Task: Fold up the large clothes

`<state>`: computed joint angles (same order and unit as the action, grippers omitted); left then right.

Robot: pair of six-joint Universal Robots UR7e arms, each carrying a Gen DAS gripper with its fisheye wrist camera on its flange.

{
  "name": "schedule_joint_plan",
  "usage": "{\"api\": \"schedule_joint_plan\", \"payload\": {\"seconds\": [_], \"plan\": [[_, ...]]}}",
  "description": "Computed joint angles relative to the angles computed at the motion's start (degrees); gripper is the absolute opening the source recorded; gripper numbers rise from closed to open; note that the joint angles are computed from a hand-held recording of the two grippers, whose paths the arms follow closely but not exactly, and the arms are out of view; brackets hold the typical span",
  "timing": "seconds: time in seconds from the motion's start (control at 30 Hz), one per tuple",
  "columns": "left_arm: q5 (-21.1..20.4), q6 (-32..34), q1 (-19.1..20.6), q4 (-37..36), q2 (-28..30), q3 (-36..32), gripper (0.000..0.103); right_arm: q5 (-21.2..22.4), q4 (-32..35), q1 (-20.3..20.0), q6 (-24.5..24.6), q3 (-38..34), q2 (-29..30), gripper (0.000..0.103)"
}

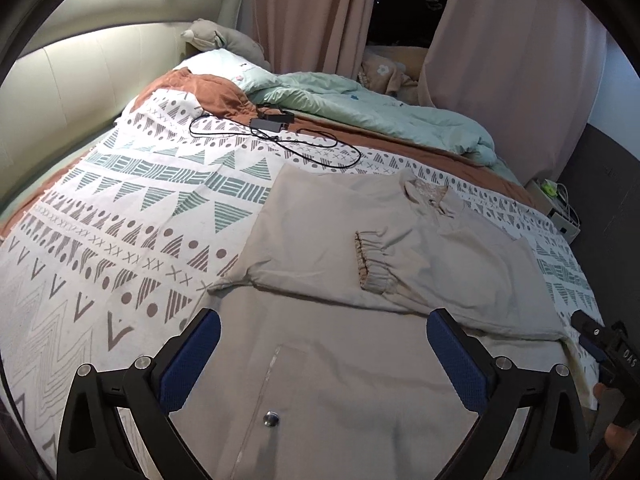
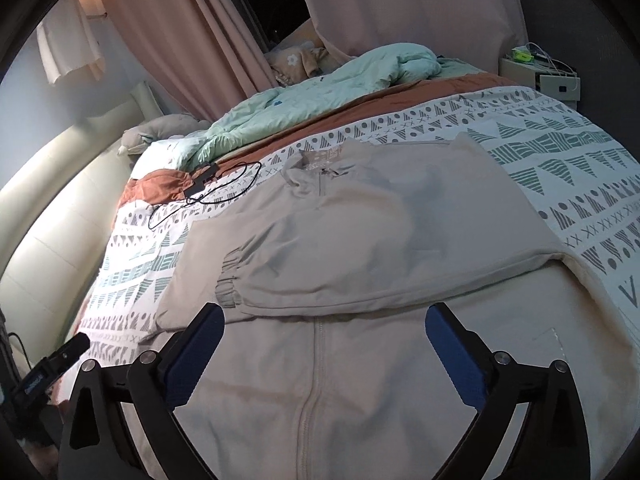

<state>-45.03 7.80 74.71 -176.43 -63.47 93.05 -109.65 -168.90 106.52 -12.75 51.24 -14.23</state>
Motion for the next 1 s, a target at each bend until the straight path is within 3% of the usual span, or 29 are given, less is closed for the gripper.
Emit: {"api": "schedule_joint_plan", "payload": {"seconds": [0.2, 0.33, 0.5, 0.67, 1.0], "plan": [[0.7, -2.3, -0.9, -5.1, -4.8, 9.2, 0.103, 0.9, -9.6, -1.0, 1.5, 15.7, -8.0, 0.102], [-2.9, -5.5, -1.5, -10.4, -9.2, 16.0, 0.103, 1.1, -13.7, -1.7, 3.2, 24.2, -12.5, 0.102], [-1.4, -6.3, -4.0, -14.6, -13.8, 22.6, 0.103, 1.5, -21.8, -2.5, 4.1, 35.0, -18.2, 0.102], [-1.1, -9.3, -4.8, -10.6, -18.9, 27.4, 0.102, 3.3, -28.4, -4.0, 4.2, 45.6, -23.9, 0.102], [-1.6, -12.3, -4.7, -4.0, -30.8, 36.1, 0.095, 6.7, -36.5, -8.2, 3.3, 59.8, -32.3, 0.102]]}}
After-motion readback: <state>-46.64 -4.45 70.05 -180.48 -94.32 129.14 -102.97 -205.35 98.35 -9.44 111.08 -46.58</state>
